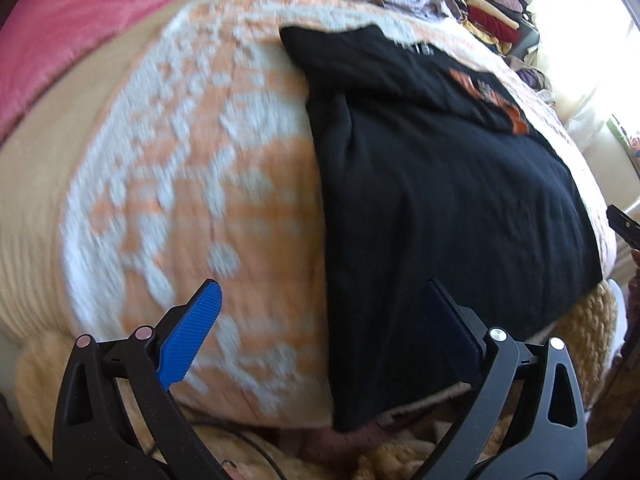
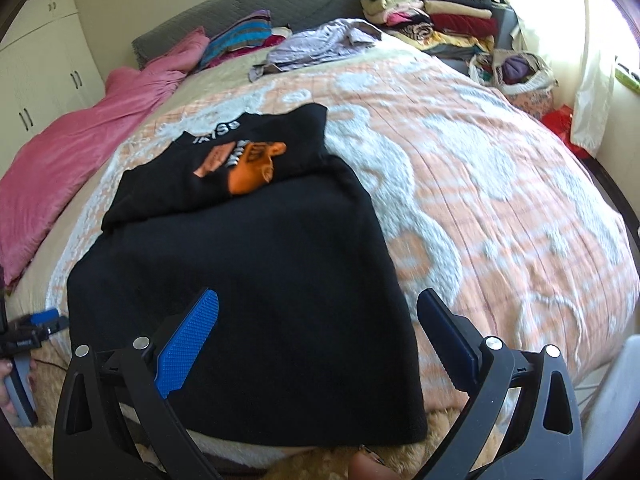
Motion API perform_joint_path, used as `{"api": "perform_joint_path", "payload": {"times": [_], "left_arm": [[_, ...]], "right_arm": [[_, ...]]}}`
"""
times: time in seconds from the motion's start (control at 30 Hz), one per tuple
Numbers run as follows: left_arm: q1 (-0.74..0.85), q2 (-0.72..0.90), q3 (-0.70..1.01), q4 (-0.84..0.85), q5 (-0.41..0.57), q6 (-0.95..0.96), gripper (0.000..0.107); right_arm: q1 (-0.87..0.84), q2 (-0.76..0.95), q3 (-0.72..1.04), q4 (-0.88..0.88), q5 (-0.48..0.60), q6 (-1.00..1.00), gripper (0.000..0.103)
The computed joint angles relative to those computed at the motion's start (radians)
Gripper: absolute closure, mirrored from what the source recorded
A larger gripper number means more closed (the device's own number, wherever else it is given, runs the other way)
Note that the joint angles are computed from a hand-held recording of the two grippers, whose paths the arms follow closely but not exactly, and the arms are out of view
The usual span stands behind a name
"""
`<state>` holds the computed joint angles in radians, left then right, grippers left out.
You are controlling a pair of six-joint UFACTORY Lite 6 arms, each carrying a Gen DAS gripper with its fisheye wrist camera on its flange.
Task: Fold small clothes
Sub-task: 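Grasp the sweatshirt hem with the left gripper while the right gripper grasps it too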
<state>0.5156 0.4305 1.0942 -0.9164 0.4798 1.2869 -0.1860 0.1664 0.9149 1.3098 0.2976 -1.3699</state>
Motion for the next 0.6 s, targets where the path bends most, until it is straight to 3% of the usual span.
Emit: {"api": "perform_joint_path", "payload": {"times": [0.23, 0.6], "left_arm": [[0.035, -0.015, -0.072, 0.005, 0.045, 0.014, 0.014], [0.074, -0.021, -0.119, 0.065, 0.121, -0.001, 0.07]], "right_arm": [[-0.036, -0.004, -0.041, 0.021, 0.022, -0.05, 0.005], [-0.054, -0.013, -0.085, -0.088, 0.045, -0.01, 0.005]]}}
